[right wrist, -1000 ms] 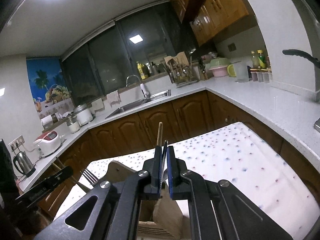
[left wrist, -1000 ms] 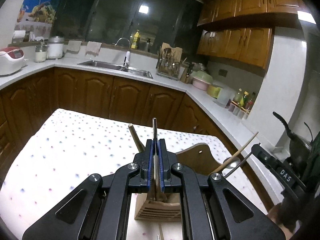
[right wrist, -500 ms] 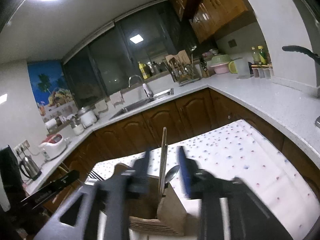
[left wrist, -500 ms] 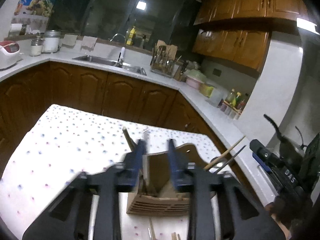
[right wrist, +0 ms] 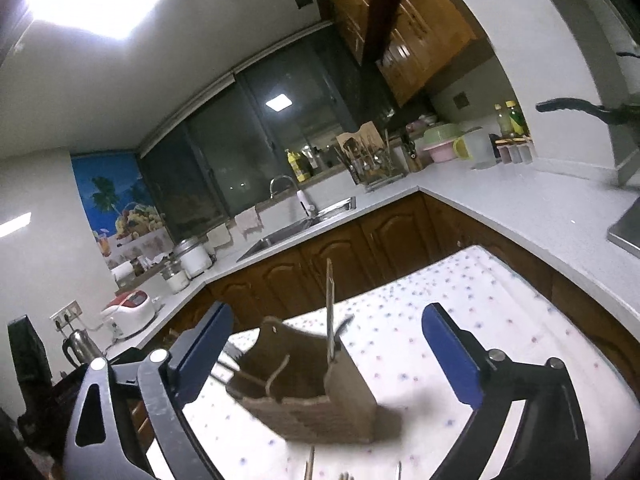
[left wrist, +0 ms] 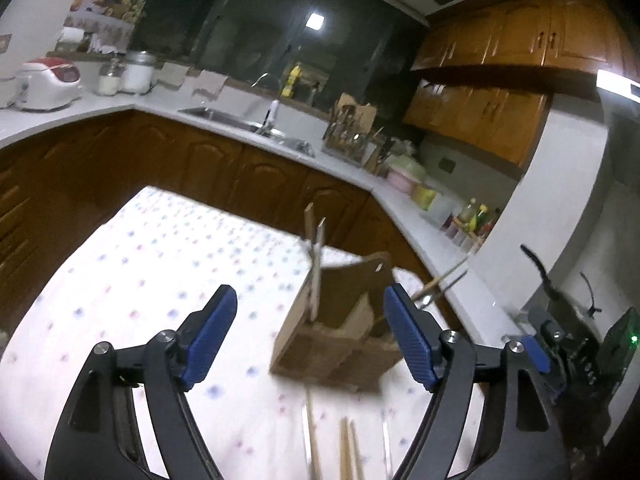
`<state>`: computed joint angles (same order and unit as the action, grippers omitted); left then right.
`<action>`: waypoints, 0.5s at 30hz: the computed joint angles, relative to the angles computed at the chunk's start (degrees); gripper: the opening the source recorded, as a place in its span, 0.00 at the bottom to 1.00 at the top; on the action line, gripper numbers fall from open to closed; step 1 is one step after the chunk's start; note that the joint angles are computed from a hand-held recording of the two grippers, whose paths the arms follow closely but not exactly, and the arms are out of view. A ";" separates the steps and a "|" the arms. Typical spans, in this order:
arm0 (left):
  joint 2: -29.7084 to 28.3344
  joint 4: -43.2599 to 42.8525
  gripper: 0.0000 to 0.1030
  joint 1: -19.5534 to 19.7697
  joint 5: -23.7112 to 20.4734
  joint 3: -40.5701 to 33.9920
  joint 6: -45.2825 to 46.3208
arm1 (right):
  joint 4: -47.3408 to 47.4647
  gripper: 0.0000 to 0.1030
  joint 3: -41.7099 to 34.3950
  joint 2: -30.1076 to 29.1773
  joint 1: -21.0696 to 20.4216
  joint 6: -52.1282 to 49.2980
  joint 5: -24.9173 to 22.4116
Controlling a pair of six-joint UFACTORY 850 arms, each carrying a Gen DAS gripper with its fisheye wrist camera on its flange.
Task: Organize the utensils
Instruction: 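Open both grippers to release the steel chopsticks and withdraw from the holder, then grasp a steel chopstick with the left gripper while the right gripper grasps another steel chopstick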
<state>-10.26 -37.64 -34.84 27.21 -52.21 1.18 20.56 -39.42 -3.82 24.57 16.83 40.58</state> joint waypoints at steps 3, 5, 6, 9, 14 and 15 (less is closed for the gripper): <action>0.64 -3.15 0.76 -0.47 -1.11 1.92 2.00 | 0.34 0.96 2.54 1.37 0.78 1.04 -0.42; 0.61 -4.40 0.76 -0.53 -2.18 2.88 2.36 | 0.82 0.96 4.11 2.15 1.15 1.26 -0.62; 0.55 -4.96 0.76 -0.58 -2.62 3.41 2.60 | 1.46 0.96 4.83 2.46 1.45 0.93 -0.70; 0.29 -5.98 0.76 -0.88 -3.63 4.55 2.99 | 3.00 0.96 6.87 3.27 2.21 0.55 -1.27; -0.46 -8.22 0.76 -1.74 -4.78 5.65 5.04 | 4.24 0.96 9.60 4.40 2.92 1.18 -2.98; -0.67 -8.74 0.76 -1.87 -5.00 5.67 5.55 | 4.70 0.96 10.09 4.49 3.08 1.15 -3.35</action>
<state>-10.93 -46.37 -36.72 22.21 -46.54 6.73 25.26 -29.32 0.67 27.64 17.97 37.23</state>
